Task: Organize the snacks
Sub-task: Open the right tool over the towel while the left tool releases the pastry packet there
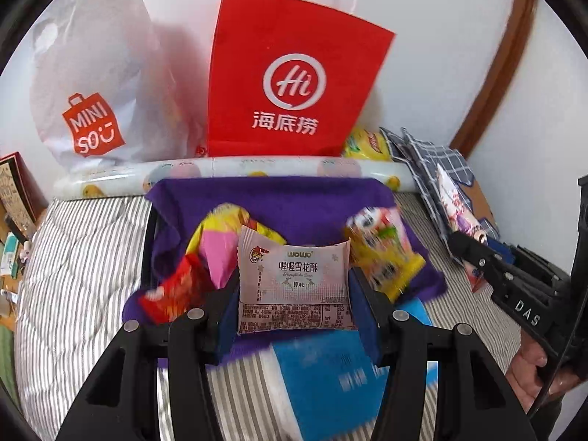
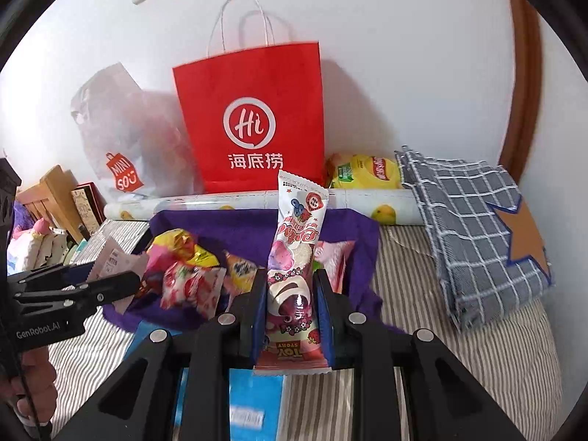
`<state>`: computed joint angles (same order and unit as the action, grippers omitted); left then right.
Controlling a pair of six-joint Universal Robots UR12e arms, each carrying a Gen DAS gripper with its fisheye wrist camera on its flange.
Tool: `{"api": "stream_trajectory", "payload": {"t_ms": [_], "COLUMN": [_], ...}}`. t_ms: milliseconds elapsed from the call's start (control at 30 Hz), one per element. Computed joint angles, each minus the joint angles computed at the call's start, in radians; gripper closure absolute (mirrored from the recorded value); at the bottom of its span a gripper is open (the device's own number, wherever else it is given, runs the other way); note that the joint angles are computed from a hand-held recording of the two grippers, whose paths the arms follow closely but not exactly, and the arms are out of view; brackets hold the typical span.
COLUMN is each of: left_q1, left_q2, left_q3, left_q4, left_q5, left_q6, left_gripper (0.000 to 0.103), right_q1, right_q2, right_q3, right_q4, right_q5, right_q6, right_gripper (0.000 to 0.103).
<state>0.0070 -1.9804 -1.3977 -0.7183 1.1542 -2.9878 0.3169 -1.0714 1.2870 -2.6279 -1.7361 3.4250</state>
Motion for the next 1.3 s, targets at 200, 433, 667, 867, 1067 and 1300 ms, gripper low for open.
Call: {"api": "stream_trajectory", "payload": {"t_ms": [200, 433, 667, 867, 1067, 1300], "left_q1": [-0.010, -0.023, -0.023, -0.033, -0.027, -0.011], "left_q2": [-0.060, -0.096, -0.105, -0.097, -0.057, 0.004], "left_q3": [0.070, 0.099, 0.103, 0.097, 0.060, 0.006], "left_q4": [-0.016, -0.021, -0.018, 0.015, 0.038, 0.048], "left_q5": [0.016, 0.057, 0.063, 0.140, 0.145, 0.105], "left_q6": [-0.033, -0.038, -0.059, -0.069, -0.070, -0.077], "left_gripper": [0.049, 0.048, 0.048, 0.041, 0.037, 0.037], "right_q1": [-0.016, -0.022, -0.024, -0.018, -0.001, 0.030], "right_q2": [0.053, 0.082, 0.084, 0.070, 0.028, -0.020], "right_q3": [-0.066, -0.095, -0.096, -0.084, -0.043, 0.000], "right_q4": [0.051, 0.092, 0.097, 0.080, 0.031, 0.009], "right_q5": [0.016, 0.025, 0.038, 0.029, -0.003, -0.050], "right_q6": [-0.017, -0.032, -0.029, -0.033, -0.024, -0.024], "right_gripper": [0.079, 0.077, 0.075, 0.056, 0.051, 0.051]}}
